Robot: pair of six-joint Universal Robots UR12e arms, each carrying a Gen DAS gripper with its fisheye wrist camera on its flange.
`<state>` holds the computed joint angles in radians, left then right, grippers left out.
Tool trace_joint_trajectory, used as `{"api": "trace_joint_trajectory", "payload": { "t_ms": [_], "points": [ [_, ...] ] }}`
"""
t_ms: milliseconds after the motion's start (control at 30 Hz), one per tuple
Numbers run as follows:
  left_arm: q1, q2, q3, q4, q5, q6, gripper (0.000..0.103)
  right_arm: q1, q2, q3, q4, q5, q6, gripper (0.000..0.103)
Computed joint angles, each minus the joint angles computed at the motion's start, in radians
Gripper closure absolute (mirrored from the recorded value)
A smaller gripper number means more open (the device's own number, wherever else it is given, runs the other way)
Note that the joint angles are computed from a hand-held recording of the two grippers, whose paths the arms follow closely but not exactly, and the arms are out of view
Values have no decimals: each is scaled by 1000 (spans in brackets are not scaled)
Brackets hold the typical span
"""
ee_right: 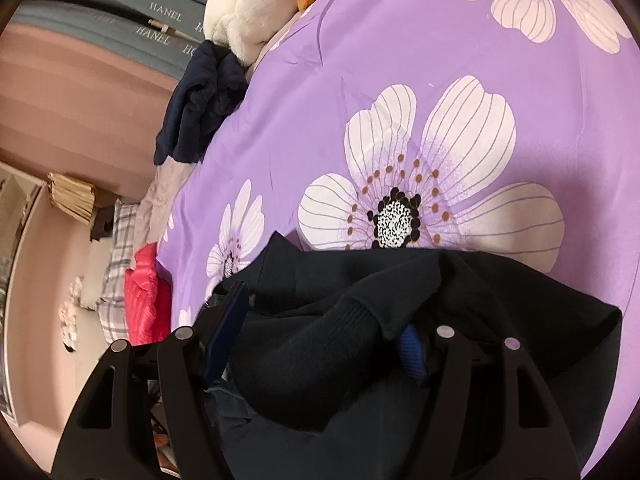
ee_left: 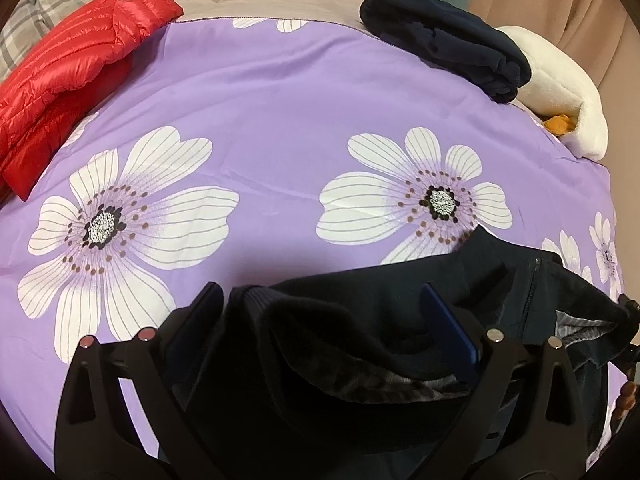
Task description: Fold large clothes
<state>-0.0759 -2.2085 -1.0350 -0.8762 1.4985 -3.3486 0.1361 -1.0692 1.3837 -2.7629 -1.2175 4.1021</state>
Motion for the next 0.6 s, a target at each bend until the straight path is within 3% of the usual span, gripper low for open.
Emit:
{"api": "trace_joint_trajectory", "payload": {
  "t_ms": [333, 600],
  "points": [
    [34, 5, 14, 49, 49, -104, 3, -24, 13, 4, -78, 31, 118, 34],
    [58, 69, -80, 110, 32, -71, 3, -27, 3, 16, -127, 0, 125, 32]
  ]
}}
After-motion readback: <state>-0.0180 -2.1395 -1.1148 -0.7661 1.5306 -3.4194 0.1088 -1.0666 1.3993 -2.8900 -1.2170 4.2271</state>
